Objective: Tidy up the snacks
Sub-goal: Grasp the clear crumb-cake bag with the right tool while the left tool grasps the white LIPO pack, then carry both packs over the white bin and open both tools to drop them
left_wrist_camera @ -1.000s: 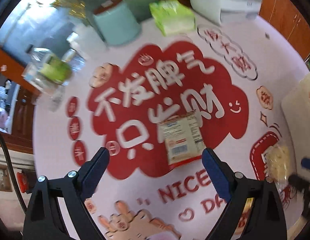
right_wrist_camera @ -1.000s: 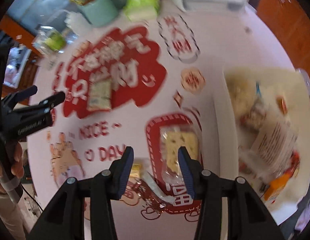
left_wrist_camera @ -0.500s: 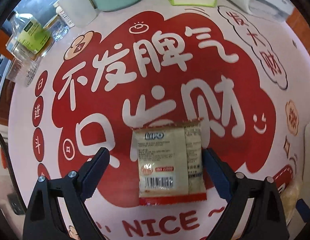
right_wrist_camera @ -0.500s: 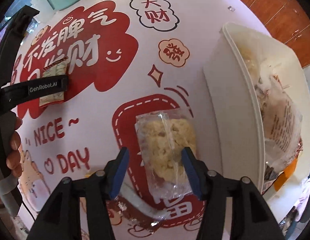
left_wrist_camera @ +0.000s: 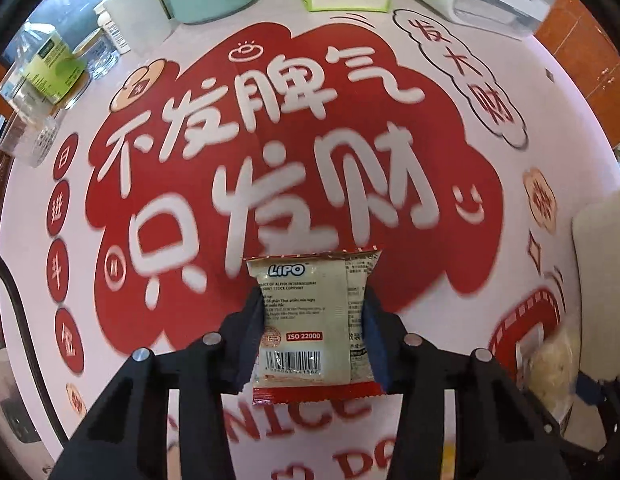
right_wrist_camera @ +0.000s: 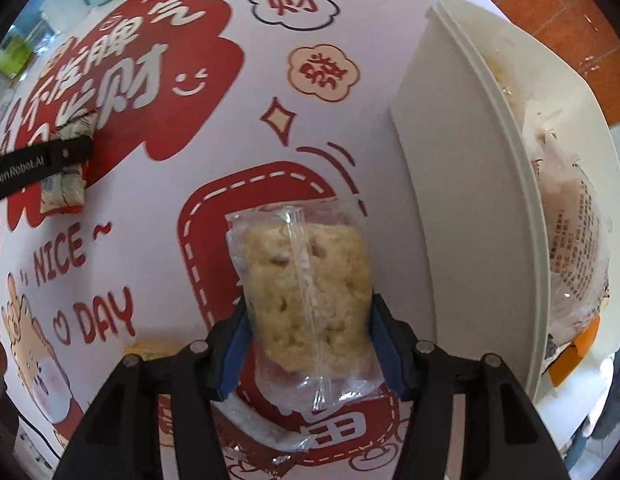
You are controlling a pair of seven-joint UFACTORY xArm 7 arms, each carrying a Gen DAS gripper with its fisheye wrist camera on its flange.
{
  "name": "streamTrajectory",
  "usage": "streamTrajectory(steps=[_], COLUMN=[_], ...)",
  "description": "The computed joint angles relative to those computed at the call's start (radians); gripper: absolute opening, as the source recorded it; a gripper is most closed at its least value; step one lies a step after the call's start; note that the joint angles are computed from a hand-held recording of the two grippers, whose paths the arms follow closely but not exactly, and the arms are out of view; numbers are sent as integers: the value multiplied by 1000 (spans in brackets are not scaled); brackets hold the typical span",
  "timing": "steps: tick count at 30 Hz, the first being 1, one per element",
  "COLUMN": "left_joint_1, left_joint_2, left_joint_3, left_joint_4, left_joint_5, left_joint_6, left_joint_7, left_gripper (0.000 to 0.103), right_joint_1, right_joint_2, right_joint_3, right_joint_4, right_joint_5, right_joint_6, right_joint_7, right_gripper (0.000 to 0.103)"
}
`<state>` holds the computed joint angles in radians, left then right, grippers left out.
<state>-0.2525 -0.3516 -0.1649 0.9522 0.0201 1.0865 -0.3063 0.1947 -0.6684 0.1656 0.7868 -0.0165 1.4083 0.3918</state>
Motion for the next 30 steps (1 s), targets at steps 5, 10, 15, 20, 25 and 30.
streamTrajectory(steps=[5,10,15,20,25,30], left_joint_1=[-32,-71,-97,-100,-110,-125], left_joint_2=[-186,-339,-387,-343,-232,-63], left_joint_3=[-23,-60,-121,-200,-292,-420], left_joint_4=[-72,-72,14,134,286,467], left_joint_5=[-13,-47,-87,-76,-54,60], left_joint_6=[60,161,236,254,246,244], left_joint_7=[12,0,-54,-132,-248,-373], left_gripper=[44,44,44,44,44,44], right_joint_1=[38,68,70,38,-26,-103], right_joint_2=[-103,-231,-320,-387,-432,-418], right_joint_3=[-6,-21,-60,-111,-196,-305], right_joint_4=[-43,-50,-11,51,114,182], right_joint_5=[59,121,156,153,125,75], right_joint_6=[24,62,91,109,146,152], right_joint_7=[-22,-56,-123,-218,-312,-433], right_gripper=[56,56,56,56,56,56])
